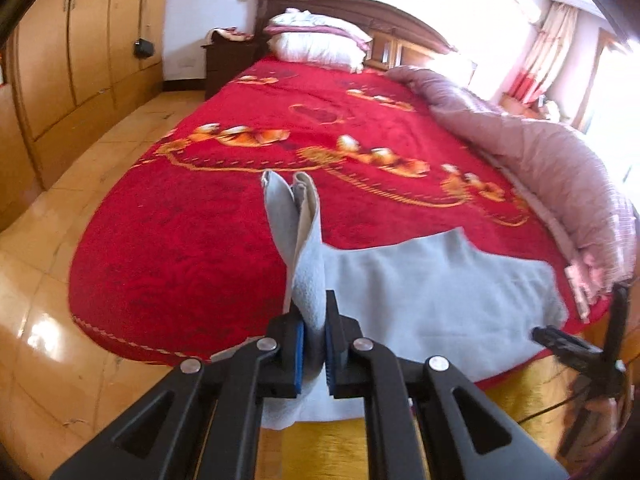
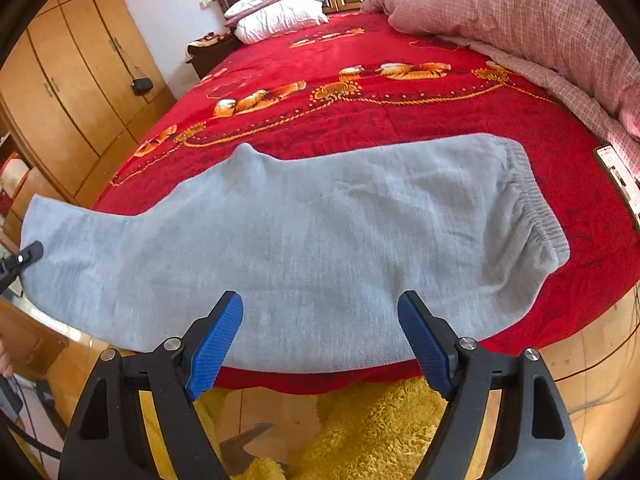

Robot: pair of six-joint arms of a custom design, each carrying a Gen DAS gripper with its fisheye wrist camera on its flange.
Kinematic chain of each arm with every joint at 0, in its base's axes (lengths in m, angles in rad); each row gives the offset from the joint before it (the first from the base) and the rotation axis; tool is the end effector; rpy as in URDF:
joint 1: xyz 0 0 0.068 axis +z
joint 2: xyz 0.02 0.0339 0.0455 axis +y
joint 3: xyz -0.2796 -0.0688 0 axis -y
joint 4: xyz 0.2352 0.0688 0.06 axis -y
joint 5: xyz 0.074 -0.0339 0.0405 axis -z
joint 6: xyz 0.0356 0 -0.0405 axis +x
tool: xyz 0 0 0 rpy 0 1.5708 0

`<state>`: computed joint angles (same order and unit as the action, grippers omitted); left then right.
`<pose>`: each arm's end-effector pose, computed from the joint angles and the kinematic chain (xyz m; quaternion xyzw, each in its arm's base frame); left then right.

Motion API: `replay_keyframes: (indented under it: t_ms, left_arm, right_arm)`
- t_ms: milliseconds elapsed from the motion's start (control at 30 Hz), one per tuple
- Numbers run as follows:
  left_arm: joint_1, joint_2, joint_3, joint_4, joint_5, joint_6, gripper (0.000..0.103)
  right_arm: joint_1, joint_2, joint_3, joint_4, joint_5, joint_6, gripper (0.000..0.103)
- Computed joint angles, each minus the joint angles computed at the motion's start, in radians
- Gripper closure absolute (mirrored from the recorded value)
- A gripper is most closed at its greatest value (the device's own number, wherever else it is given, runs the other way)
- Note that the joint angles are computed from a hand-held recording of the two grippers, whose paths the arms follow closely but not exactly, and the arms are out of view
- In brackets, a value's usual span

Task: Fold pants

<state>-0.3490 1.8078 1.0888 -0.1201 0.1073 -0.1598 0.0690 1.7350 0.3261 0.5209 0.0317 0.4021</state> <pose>0.3513 -0.1319 0.1941 0.1072 0.9265 -0.1384 0.3331 0.2315 0.0149 0.0819 0.1614 0.9283 0.0636 0.3290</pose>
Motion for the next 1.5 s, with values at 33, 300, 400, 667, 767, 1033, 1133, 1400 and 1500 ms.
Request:
replay_keyframes:
  t_ms: [33,300,400,667,767,1033,1133,1400,1500]
  left_arm:
    - [-0.010,-0.008,0.006,-0.006,0.015,-0.013,0.095]
    - [-0.138,0.008,0.108,-0.036,0.022,-0.052,0.095]
    - [-0.195,0.048,0.162,-0.033,0.041,-0.076,0.095]
    - [-0.318,0.302,0.445,-0.121,0.059,-0.108,0.095]
    - [-0.343,0.402,0.542,-0.172,0.058,-0.103,0.095]
    - [-0.371,0.585,0.699,-0.271,0.064,-0.090,0.095]
    - [-0.374,0.639,0.759,-0.311,0.084,-0.087,0.092]
    - [-0.350,0.566,0.693,-0.312,0.143,-0.084,0.061]
    - [-0.327,0.484,0.588,-0.257,0.129,-0.070,0.053]
  right_arm:
    - [0.001,-0.010,-0.003,-0.005,0.005,-0.003,0.021]
    - [-0.016,-0.072,-0.030,-0.026,0.007,-0.021,0.021]
    - [-0.033,-0.079,-0.029,-0.048,0.006,-0.038,0.021]
    - [-0.127,-0.066,0.000,-0.093,0.007,-0.100,0.021]
    - [-0.162,-0.061,0.018,-0.111,-0.014,-0.127,0.021]
    - [-0.195,-0.022,0.049,-0.119,-0.033,-0.151,0.021]
    - [-0.201,0.022,0.069,-0.117,-0.043,-0.151,0.021]
    - [-0.177,0.071,0.125,-0.151,-0.044,-0.135,0.021]
    - [-0.157,0.073,0.150,-0.167,-0.051,-0.124,0.021]
